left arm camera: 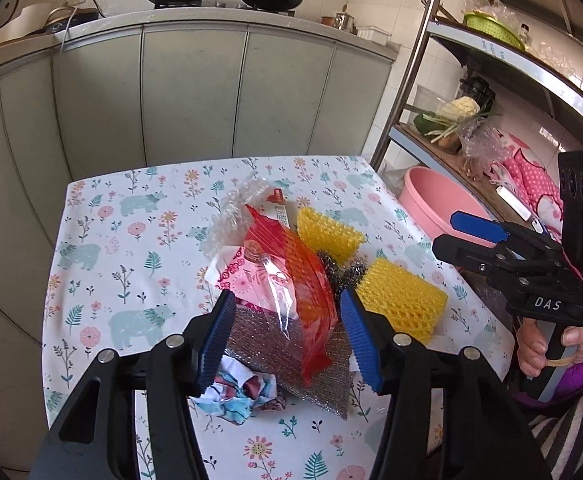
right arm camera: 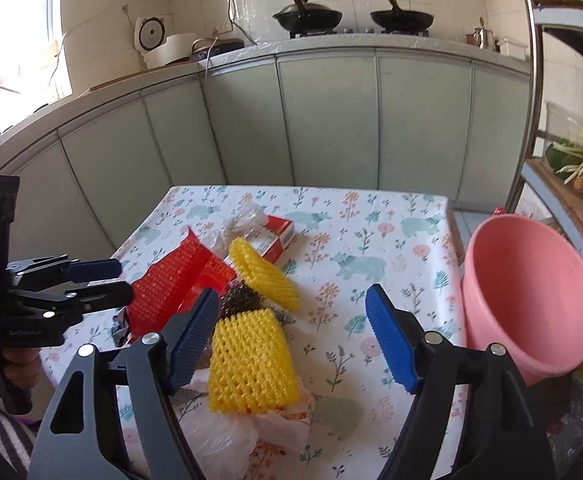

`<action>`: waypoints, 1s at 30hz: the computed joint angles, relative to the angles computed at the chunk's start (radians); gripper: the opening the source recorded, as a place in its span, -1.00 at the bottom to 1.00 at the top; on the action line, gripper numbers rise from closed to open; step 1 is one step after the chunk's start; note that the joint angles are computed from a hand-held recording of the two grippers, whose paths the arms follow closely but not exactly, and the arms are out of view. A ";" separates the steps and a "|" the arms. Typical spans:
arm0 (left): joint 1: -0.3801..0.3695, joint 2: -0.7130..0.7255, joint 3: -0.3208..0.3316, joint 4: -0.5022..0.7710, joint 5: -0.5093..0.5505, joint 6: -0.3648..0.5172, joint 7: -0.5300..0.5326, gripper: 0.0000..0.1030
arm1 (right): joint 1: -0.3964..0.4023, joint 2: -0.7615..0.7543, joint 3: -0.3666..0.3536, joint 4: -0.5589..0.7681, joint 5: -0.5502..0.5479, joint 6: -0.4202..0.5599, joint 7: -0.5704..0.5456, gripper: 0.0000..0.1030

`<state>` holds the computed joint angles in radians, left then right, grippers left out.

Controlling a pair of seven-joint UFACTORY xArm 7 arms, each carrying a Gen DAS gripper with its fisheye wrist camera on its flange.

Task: Collect trash
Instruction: 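Grasp the yellow foam fruit net with the right gripper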

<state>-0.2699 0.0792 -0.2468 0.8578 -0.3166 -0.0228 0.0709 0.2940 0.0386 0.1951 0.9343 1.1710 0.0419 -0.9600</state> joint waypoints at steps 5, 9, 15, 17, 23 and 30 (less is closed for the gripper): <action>0.034 0.029 -0.044 0.036 -0.074 0.053 0.071 -0.35 | -0.014 -0.001 -0.022 -0.013 -0.086 0.131 0.073 0.34; 0.058 0.034 -0.085 0.048 -0.206 0.068 0.212 -0.82 | -0.026 0.007 -0.032 -0.016 -0.134 0.191 0.132 0.23; 0.024 0.009 -0.058 0.033 -0.244 0.030 0.256 -0.99 | -0.044 0.022 -0.032 -0.005 -0.163 0.255 0.168 -0.38; 0.013 -0.002 -0.045 0.025 -0.239 0.016 0.249 -1.00 | -0.049 0.022 -0.030 -0.003 -0.145 0.267 0.159 -0.67; -0.013 -0.031 -0.002 0.007 -0.175 -0.013 0.184 -1.00 | -0.058 0.004 -0.033 -0.003 -0.009 0.284 0.051 -0.79; -0.040 -0.048 0.039 0.013 -0.023 -0.048 0.059 -1.00 | -0.053 -0.034 -0.055 0.000 0.178 0.286 -0.106 -0.79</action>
<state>-0.3100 0.0316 -0.2081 0.8703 -0.3400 -0.0711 0.1297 0.2414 0.0045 0.1401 0.9348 1.3488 0.3274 -1.0655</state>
